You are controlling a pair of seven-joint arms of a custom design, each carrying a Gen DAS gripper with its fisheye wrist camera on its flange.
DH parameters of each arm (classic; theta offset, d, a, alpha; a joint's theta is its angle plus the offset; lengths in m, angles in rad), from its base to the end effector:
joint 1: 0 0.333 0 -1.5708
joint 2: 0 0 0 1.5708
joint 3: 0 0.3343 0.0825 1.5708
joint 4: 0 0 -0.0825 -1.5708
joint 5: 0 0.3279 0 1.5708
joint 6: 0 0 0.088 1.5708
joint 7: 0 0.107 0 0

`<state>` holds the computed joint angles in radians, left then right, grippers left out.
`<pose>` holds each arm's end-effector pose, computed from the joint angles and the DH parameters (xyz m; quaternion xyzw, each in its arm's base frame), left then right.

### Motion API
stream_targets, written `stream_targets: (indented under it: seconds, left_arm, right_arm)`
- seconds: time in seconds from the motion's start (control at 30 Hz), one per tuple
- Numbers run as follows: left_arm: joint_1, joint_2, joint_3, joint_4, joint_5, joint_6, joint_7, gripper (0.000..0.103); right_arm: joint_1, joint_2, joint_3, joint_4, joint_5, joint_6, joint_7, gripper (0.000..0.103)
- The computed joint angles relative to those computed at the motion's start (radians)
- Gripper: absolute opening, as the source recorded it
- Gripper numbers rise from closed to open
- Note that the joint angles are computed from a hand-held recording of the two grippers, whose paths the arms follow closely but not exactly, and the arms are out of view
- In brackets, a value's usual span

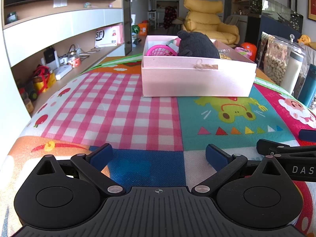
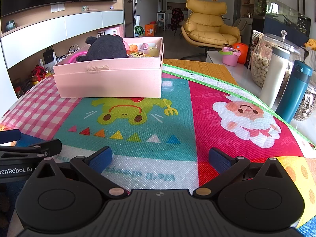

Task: Organize objects

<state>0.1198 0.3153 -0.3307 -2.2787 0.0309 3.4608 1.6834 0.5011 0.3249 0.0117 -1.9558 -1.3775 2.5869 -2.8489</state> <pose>0.5506 -0.1064 0.3951 -0.5379 0.7253 -0.3441 0.2573 0.5088 0.3066 0.3856 -0.5634 0.7063 -0.3324 0.2705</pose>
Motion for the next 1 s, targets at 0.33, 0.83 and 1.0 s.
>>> stream_targets:
  seconds: [0.33,0.83,1.0]
  left_arm:
    - [-0.013,-0.005,0.008,-0.01,-0.013,0.011,0.004,0.103]
    - [0.049,-0.044,-0.029,-0.07,0.059,0.022,-0.042,0.102]
    - [0.103,-0.116,-0.046,-0.177,0.166,0.06,-0.129,0.103]
  right_arm:
    - [0.002,0.015,-0.007,0.021,0.009,0.007,-0.014,0.103]
    - [0.015,0.021,-0.014,0.028,0.019,-0.004,-0.008,0.103]
    - [0.034,-0.021,0.007,-0.026,0.017,-0.039,0.027,0.103]
